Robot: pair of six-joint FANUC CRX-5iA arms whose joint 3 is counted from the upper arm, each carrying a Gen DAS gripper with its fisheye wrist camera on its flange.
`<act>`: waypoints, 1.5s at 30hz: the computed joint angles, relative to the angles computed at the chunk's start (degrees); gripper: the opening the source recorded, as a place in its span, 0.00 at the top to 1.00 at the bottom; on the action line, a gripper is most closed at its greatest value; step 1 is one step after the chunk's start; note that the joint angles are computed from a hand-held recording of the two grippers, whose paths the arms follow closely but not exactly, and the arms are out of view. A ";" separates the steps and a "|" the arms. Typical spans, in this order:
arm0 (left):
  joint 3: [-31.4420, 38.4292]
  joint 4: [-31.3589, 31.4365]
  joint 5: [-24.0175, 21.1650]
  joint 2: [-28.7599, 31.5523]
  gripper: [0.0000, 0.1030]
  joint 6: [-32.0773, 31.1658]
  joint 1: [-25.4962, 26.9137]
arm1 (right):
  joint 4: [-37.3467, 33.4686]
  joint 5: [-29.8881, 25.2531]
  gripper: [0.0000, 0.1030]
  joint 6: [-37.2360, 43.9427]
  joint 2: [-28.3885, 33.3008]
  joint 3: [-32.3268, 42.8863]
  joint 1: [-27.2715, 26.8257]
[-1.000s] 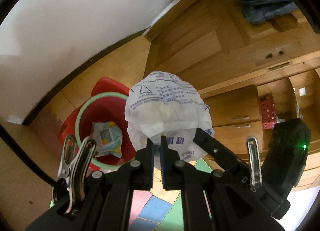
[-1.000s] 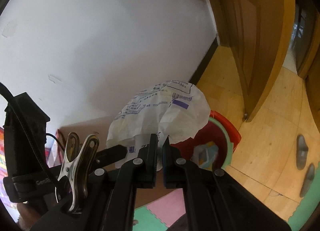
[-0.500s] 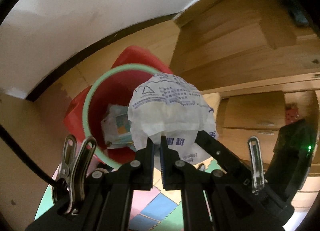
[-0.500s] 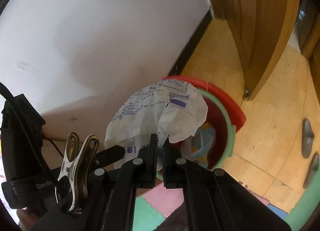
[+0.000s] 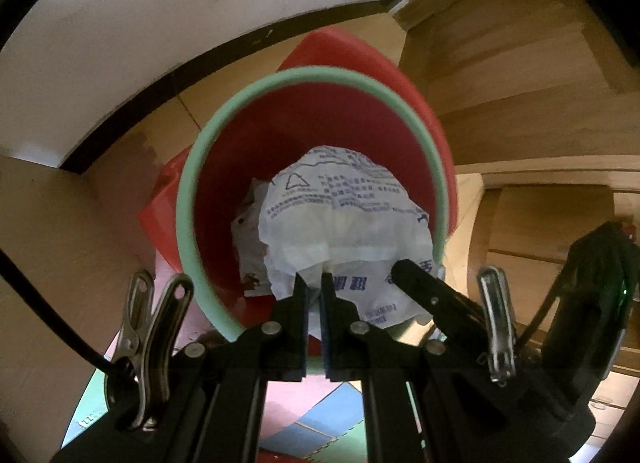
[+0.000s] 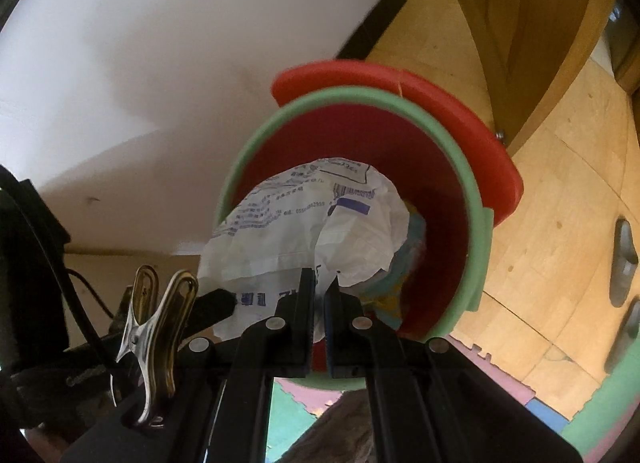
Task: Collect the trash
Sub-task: 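Lower the bag into the red bucket and open both tools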
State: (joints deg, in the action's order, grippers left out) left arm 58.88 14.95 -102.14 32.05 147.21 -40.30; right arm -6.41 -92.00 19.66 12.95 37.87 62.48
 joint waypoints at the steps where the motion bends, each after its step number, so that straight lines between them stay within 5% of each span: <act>1: -0.44 -0.09 -0.03 0.18 0.95 -0.13 -0.09 | -0.36 -0.28 0.95 0.27 0.23 -0.32 -0.11; 8: -11.36 1.76 6.64 -3.83 0.95 -0.62 0.58 | -1.88 -1.56 0.95 3.07 2.08 -1.38 -0.36; 19: -13.52 1.16 7.77 -3.38 0.95 -0.95 0.63 | -1.41 -3.78 0.95 3.54 4.81 0.76 0.28; 40: -9.06 -0.34 3.70 -0.15 0.91 0.03 0.01 | 1.27 -6.11 0.95 1.95 6.26 2.16 3.43; 45: -9.01 -1.45 2.93 -0.79 0.80 0.31 -0.18 | 0.48 -4.47 0.89 2.21 5.34 0.65 3.42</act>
State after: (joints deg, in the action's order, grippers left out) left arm 49.87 13.50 -99.21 31.26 147.52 -40.48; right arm -5.93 -96.47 21.87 18.28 38.52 65.90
